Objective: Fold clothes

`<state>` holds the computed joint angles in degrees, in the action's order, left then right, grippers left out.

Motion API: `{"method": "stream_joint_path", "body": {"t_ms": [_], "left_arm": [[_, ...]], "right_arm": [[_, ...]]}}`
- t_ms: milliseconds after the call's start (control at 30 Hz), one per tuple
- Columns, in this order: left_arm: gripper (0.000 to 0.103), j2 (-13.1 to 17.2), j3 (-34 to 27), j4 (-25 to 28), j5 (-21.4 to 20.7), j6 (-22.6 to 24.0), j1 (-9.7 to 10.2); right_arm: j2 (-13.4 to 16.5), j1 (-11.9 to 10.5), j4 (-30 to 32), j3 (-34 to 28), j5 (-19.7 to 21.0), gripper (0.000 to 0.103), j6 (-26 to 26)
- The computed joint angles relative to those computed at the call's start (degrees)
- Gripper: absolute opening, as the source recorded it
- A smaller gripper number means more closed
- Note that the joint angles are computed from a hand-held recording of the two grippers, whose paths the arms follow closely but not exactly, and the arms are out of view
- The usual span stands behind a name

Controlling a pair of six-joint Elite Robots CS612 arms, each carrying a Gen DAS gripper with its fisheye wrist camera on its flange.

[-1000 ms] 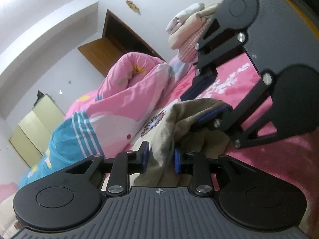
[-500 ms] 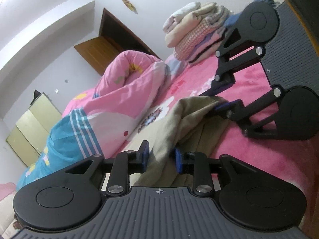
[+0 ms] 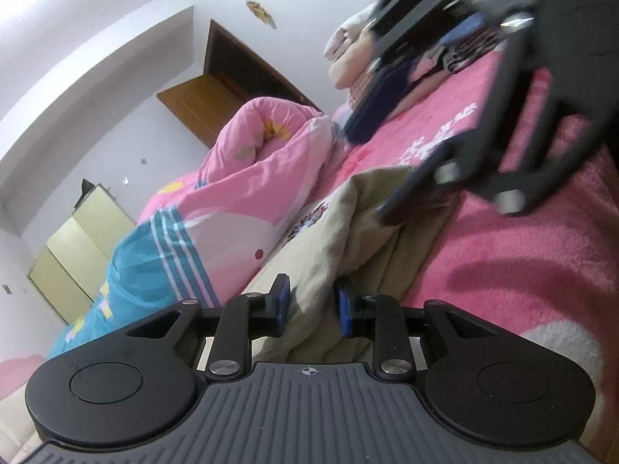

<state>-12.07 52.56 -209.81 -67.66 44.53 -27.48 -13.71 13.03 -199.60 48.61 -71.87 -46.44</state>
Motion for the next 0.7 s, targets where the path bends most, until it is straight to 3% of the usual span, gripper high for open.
{"method": "stream_joint_path", "body": {"t_ms": [267,433,700], "left_arm": [[0.026,-0.1,0.7,-1.7,-1.2,2.8,0.17],[0.026,-0.2,0.9,-2.0,-2.2,3.5,0.32],[0.026,-0.3,1.2,-2.1,-3.4,6.2,0.57]], "right_arm": [[2.3,0.0,13.2,-8.5,4.3,0.047,-9.8],[0.0,-0.9,21.1,-7.2,9.0,0.047,-13.3],[-2.1,-2.3,42.1,-10.0,15.0,0.047,-19.4]]}}
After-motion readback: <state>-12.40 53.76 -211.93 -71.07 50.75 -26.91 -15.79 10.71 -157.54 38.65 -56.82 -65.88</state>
